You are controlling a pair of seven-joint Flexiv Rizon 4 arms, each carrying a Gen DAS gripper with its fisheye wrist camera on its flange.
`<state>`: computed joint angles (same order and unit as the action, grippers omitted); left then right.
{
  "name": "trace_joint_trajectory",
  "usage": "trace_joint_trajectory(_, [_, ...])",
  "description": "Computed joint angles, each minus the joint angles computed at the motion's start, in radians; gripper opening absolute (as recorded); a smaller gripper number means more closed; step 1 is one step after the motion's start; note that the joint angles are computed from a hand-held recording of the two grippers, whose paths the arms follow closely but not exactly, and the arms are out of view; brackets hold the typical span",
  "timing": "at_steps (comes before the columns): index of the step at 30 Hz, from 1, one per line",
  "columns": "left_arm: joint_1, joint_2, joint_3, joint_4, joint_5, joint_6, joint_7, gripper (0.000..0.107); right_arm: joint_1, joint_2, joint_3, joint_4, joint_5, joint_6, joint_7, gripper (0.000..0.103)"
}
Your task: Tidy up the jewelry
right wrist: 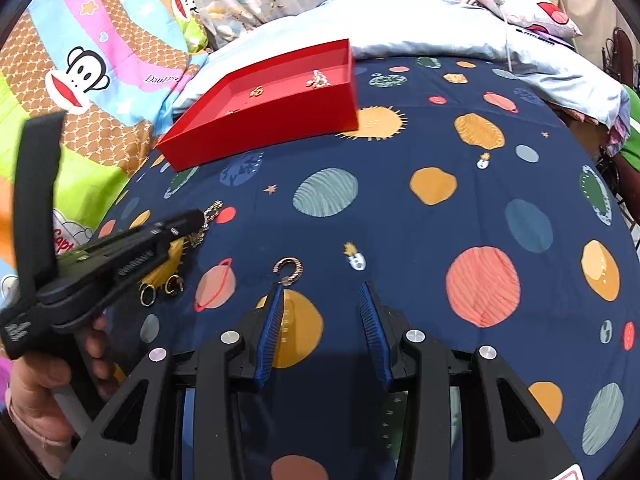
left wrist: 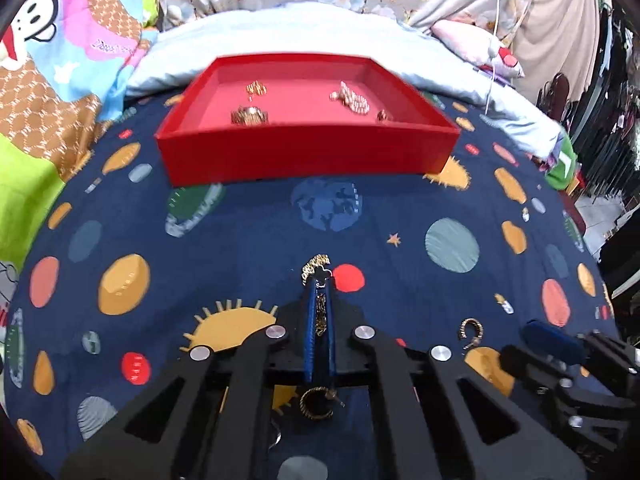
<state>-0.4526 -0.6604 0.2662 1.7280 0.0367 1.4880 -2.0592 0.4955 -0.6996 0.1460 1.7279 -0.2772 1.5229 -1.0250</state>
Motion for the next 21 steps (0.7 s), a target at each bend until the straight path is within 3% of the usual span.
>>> trace_joint_trajectory(5, [-0.034,0.075,0.044,0.084,0.021,0.064,-0.018,0.003,-0.008,-0.019,0.031,-0.029,0.0,-0.018,-0.024,0.039])
trace_joint_trajectory(11, [-0.107,0.158,0.146,0.182,0.052,0.089,-0.059,0.0,-0.014,-0.038,0.066,-0.064,0.009,-0.036,-0.058,0.039])
trace_joint_trajectory(16, [-0.164,0.197,0.228,0.234,0.088,0.097,-0.119,0.0,0.025,-0.034,0.025,-0.063,0.003,-0.038,-0.045,0.039])
trace_joint_trajectory(18, [-0.152,0.205,0.218,0.241,0.096,0.097,-0.121,0.0,0.019,-0.034,0.031,-0.065,0.01,-0.042,-0.042,0.039])
trace_joint_trajectory(21, [-0.067,0.207,0.118,0.246,0.077,0.103,-0.078,0.001,0.027,-0.027,0.017,-0.057,0.009,-0.034,-0.034,0.039])
